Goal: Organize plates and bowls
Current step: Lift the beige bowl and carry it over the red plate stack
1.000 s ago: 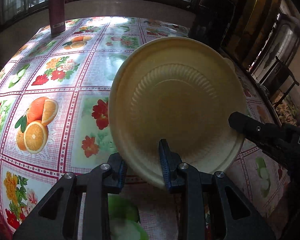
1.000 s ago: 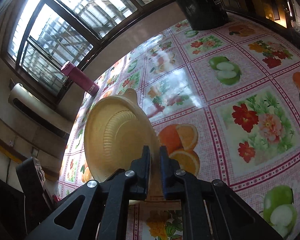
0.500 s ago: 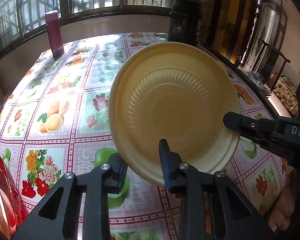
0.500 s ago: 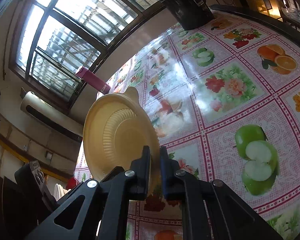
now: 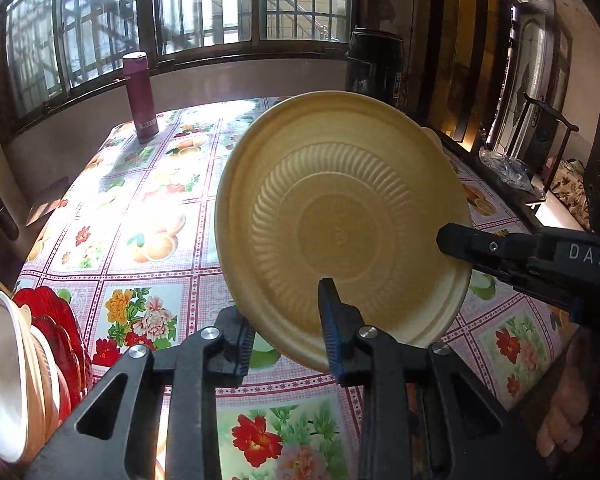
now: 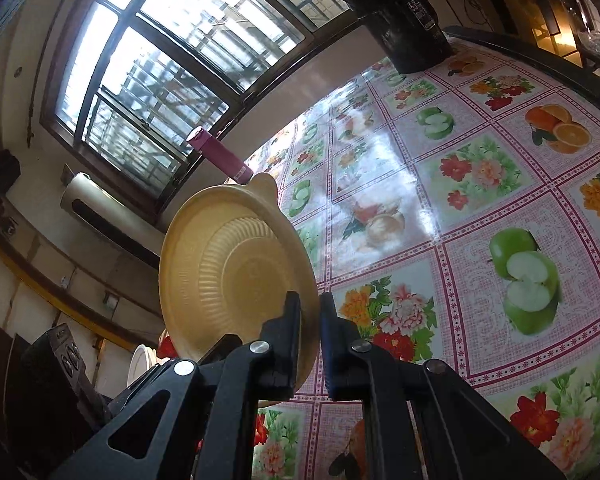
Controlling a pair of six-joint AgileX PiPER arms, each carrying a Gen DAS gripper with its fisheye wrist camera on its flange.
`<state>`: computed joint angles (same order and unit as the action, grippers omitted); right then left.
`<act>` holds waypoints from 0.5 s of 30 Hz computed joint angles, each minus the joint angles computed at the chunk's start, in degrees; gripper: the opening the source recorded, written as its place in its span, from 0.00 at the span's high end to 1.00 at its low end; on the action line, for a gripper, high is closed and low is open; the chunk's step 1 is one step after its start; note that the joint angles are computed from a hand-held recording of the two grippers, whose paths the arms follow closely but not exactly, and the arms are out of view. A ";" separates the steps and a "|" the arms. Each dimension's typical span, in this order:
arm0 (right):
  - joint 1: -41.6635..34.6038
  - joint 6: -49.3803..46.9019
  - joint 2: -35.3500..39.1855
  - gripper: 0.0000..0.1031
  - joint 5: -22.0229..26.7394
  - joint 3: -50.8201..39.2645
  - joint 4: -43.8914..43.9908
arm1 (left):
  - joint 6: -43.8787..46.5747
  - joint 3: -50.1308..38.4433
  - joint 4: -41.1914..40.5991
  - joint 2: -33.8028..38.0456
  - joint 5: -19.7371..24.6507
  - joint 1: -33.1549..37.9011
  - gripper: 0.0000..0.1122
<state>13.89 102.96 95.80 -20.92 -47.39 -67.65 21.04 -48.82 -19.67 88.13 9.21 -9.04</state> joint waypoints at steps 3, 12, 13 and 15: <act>2.01 -0.52 -1.04 0.91 1.25 -0.01 0.89 | 3.44 1.86 -2.76 -2.51 -0.33 1.36 0.75; 7.69 -0.46 -2.67 0.91 4.45 -1.35 1.77 | 22.28 5.45 -19.64 -6.98 -0.55 6.59 0.75; 8.37 -0.27 -2.73 0.91 4.83 -1.66 1.64 | 24.08 6.02 -21.15 -7.72 -0.59 7.26 0.75; 9.64 0.92 -2.73 0.91 5.59 -2.61 0.62 | 29.20 6.63 -25.84 -8.70 0.01 8.88 0.75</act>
